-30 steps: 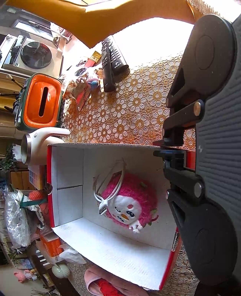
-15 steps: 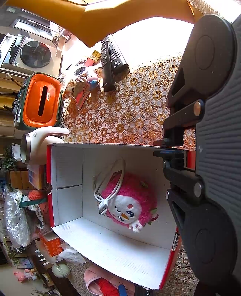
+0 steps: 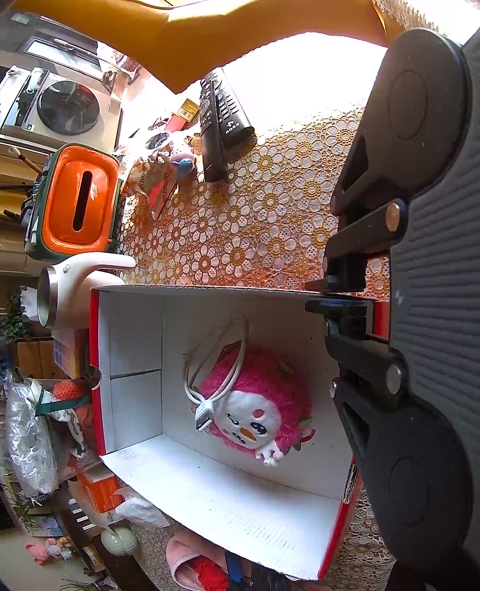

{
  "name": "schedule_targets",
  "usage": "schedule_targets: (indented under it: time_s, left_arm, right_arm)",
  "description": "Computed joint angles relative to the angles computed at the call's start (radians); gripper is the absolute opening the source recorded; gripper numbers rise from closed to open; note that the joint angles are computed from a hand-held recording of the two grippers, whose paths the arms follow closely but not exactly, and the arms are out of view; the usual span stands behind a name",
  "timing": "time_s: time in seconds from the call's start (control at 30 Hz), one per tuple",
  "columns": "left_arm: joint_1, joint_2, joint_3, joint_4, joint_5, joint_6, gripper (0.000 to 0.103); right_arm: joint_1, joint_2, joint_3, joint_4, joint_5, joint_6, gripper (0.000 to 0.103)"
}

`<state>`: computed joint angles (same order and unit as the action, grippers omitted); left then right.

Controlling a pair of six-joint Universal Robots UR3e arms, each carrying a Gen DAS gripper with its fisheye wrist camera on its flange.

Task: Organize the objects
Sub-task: 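Withdraw the left gripper from the shoebox toward the small blue box, then grasp the brown fuzzy scrunchie with the left gripper and lift it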

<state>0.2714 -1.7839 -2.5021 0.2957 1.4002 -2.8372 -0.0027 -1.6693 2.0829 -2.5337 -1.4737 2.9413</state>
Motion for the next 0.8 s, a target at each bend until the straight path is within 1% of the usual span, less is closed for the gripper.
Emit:
schedule_targets:
  time_s: [0.03,0.07,0.1,0.13,0.23,0.3,0.33,0.37,0.4,0.43,0.5,0.63,0.8]
  left_arm:
    - [-0.001,-0.004,0.004,0.001,0.002,-0.003,0.082]
    - [0.0,-0.004,0.007,-0.003,-0.002,-0.006,0.077]
    - [0.004,-0.001,0.014,-0.02,-0.01,-0.009,0.07]
    - [0.006,0.005,0.025,-0.052,-0.015,-0.017,0.067]
    - [0.022,0.015,0.021,-0.068,-0.046,-0.022,0.057]
    - [0.026,0.021,0.018,-0.075,-0.059,-0.014,0.047]
    - [0.025,0.022,0.019,-0.077,-0.062,-0.012,0.044]
    - [0.024,0.026,0.022,-0.088,-0.065,-0.013,0.036]
    - [0.023,0.03,0.024,-0.094,-0.066,-0.016,0.032]
    - [0.021,0.033,0.032,-0.111,-0.065,-0.019,0.031]
    - [0.02,0.039,0.038,-0.127,-0.061,-0.021,0.023]
    - [0.031,0.071,0.024,-0.139,-0.068,-0.024,0.02]
    - [0.063,0.182,-0.024,-0.196,-0.111,0.013,0.019]
  right_arm:
    - [0.0,0.0,0.0,0.0,0.0,0.0,0.003]
    - [-0.001,0.002,-0.001,0.001,0.0,0.0,0.004]
    - [-0.002,0.003,-0.002,0.001,0.001,-0.001,0.004]
    - [-0.003,0.004,-0.002,0.001,0.001,-0.001,0.004]
    - [-0.004,0.005,-0.003,0.001,0.001,-0.003,0.004]
    - [-0.004,0.006,-0.004,0.003,0.002,-0.002,0.004]
    - [-0.004,0.006,-0.005,0.003,0.002,-0.002,0.004]
    - [-0.004,0.006,-0.005,0.003,0.001,-0.003,0.004]
    - [-0.004,0.006,-0.006,0.004,0.001,-0.003,0.004]
    - [-0.004,0.006,-0.005,0.003,0.001,-0.003,0.004]
    - [-0.004,0.006,-0.006,0.003,0.002,-0.003,0.004]
    - [-0.005,0.009,-0.01,0.004,0.001,-0.004,0.004]
    - [-0.001,0.011,-0.012,0.001,-0.006,-0.003,0.004]
